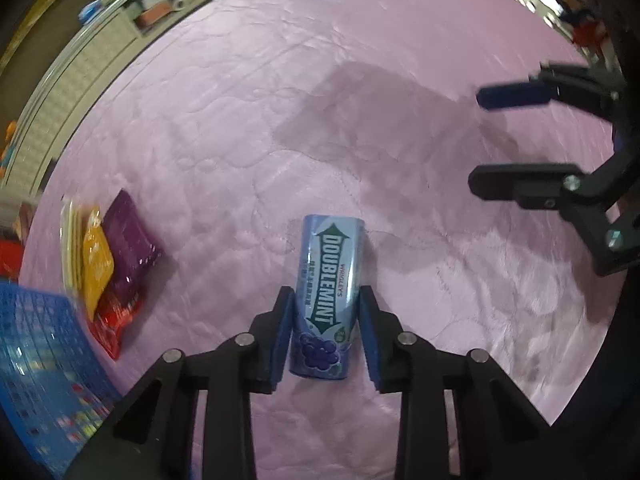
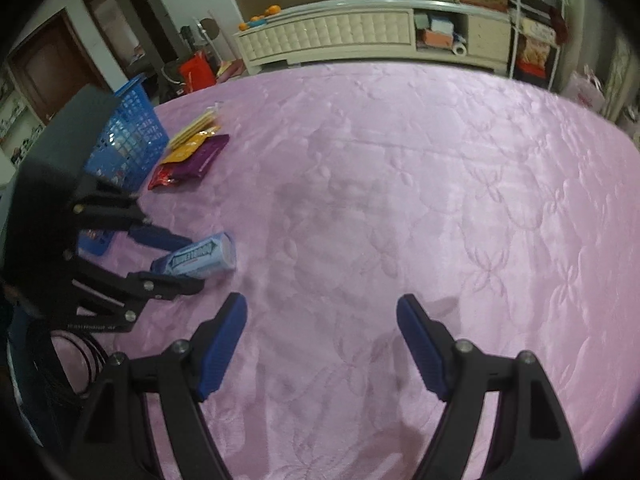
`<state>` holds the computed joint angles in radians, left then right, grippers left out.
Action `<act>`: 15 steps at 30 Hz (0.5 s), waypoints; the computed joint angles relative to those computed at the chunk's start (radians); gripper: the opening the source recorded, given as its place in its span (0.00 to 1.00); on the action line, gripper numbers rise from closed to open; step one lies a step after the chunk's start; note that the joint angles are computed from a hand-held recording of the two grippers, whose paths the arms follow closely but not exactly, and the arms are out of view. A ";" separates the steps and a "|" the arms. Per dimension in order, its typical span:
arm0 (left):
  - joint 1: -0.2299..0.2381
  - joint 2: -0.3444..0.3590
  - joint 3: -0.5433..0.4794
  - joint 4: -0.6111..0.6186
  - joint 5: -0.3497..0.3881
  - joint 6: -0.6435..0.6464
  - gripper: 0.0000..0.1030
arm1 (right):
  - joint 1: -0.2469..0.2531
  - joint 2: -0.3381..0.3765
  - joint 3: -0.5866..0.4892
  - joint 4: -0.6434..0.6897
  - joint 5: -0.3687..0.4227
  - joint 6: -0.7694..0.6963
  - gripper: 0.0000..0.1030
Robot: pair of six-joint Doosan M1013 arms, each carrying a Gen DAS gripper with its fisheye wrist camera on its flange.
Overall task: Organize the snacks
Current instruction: 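Carry the gum tube with the left gripper over the basket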
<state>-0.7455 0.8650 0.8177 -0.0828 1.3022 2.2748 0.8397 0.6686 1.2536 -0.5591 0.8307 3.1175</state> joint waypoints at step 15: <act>0.096 -0.165 0.131 -0.175 -0.218 -0.143 0.28 | 0.000 0.094 -0.296 0.093 0.272 -0.197 0.79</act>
<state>-0.6491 0.6999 0.9487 -0.2577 1.0845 2.1314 0.8396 0.7623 0.9580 -0.4661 1.1032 2.9205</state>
